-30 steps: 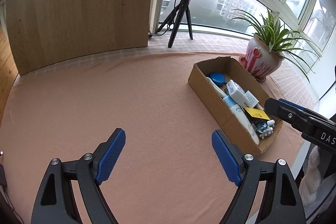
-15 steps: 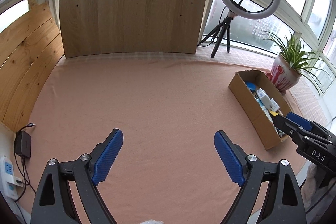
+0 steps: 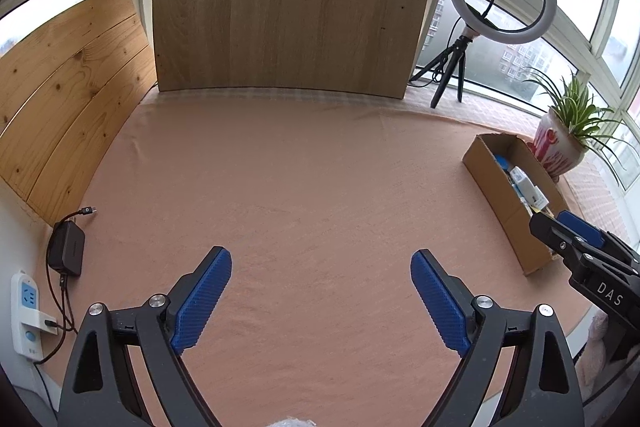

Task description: Organize objects

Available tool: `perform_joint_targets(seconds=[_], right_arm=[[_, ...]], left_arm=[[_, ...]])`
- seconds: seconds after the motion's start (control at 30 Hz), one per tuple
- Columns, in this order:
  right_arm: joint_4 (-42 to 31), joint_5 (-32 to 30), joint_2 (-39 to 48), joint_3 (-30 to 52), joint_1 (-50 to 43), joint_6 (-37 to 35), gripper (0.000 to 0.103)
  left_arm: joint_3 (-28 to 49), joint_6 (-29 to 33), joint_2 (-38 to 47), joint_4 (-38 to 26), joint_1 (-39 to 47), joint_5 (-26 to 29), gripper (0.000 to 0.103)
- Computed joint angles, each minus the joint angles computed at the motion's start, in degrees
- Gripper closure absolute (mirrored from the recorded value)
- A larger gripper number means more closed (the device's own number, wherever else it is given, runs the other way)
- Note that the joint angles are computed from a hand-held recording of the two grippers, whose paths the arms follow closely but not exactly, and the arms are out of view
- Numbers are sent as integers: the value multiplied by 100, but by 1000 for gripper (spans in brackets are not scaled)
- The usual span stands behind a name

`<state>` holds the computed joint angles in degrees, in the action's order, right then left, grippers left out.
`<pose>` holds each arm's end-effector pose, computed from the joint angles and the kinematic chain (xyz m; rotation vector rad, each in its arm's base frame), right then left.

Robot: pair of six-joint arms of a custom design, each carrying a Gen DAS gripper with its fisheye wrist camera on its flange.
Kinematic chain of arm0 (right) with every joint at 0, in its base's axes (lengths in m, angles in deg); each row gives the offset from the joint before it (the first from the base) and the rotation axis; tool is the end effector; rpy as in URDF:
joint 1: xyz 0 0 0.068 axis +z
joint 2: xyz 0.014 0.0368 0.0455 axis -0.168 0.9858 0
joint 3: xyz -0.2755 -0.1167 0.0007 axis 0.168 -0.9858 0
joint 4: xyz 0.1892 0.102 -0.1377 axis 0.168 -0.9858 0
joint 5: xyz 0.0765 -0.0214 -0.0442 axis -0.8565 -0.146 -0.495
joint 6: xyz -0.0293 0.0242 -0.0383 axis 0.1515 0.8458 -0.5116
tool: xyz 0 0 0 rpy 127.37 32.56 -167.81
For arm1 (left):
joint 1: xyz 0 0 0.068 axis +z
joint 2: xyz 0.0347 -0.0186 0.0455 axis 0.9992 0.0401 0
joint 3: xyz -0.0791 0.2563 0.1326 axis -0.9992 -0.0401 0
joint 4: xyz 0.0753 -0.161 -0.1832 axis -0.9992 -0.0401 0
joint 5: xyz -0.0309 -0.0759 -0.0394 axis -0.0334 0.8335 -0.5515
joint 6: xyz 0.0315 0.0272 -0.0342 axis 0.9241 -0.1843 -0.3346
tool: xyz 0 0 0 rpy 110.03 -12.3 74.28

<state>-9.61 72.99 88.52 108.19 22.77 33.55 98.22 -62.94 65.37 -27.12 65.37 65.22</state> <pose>0.2764 0.1618 0.2607 0.0926 2.3853 0.1037 0.3136 -0.1280 0.2546 0.1699 2.4682 -0.2519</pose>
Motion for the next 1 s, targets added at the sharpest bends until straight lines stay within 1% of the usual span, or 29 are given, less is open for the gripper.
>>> perform_joint_targets(seconds=[0.2, 0.4, 0.6, 1.0], right_arm=[[-292, 362, 232, 237, 187, 189, 40], [-402, 533, 359, 344, 292, 297, 40], [-395, 529, 463, 428, 312, 266, 40], [-293, 441, 456, 395, 259, 247, 40]], left_arm=[[11, 76, 61, -7, 28, -31, 9], [22, 83, 194, -6, 14, -27, 9], [14, 42, 268, 28, 28, 34, 9], [80, -83, 289, -24, -84, -49, 9]])
